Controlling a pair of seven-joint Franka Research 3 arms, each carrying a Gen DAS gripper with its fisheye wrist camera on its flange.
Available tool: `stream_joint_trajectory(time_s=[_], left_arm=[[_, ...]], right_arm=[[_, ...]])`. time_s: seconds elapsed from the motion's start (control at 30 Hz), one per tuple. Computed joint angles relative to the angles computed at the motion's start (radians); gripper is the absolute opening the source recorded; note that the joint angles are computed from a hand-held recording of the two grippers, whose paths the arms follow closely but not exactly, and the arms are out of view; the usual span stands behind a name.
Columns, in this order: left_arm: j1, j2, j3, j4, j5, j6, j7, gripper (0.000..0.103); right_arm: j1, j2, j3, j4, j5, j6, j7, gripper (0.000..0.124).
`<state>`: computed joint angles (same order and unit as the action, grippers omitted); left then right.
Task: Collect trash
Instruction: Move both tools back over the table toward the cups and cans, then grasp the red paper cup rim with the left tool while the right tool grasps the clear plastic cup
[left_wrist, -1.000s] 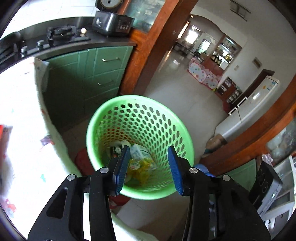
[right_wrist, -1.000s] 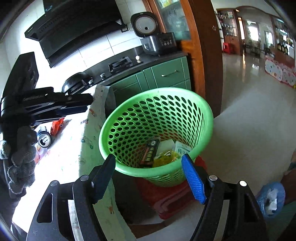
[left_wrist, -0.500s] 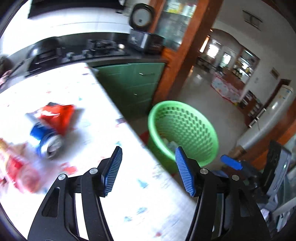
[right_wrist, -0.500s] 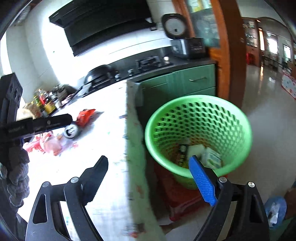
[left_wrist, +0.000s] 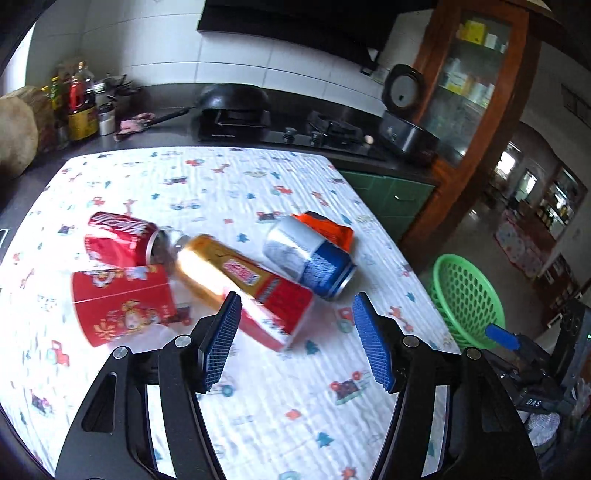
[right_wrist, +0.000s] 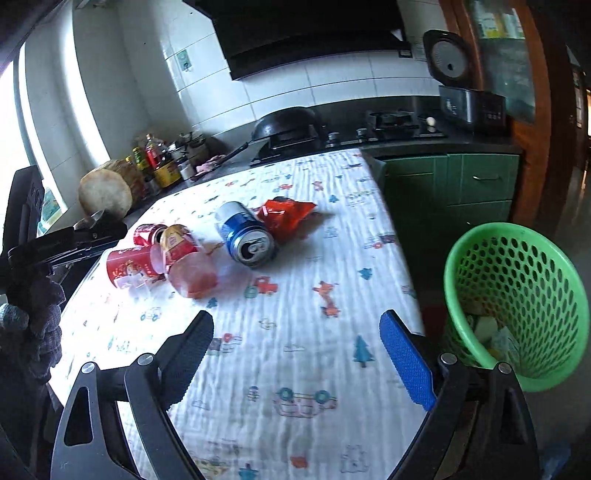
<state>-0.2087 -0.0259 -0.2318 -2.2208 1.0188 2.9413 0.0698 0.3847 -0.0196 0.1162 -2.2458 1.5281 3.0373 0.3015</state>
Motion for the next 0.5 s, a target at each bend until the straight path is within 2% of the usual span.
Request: stream_joint_trajectory(time_s=[0.17, 0.27, 0.4, 0.5], left_arm=[[0.071, -0.127, 0.02, -0.123, -0.007, 0.009, -0.014, 0.063], [0.136, -0.177, 0.008, -0.173, 0.009, 0.016, -0.037, 0.07], [0.211, -0.194, 0.018, -0.236, -0.014, 0.087, -0.029, 0.073], [0.271, -0.167, 0.013, -0.26, -0.017, 0.17, -0.035, 0.073]], right_arm=[[0.038, 0.024, 0.035, 0.036, -0.145, -0.034, 0.114, 0.088], [0.065, 0.038, 0.055, 0.055, -0.23, -0.045, 0.175, 0.088], [0.099, 0.074, 0.079, 0.092, -0.357, -0.057, 0.278, 0.088], [0.117, 0.113, 0.096, 0.126, -0.457, -0.06, 0.365, 0.088]])
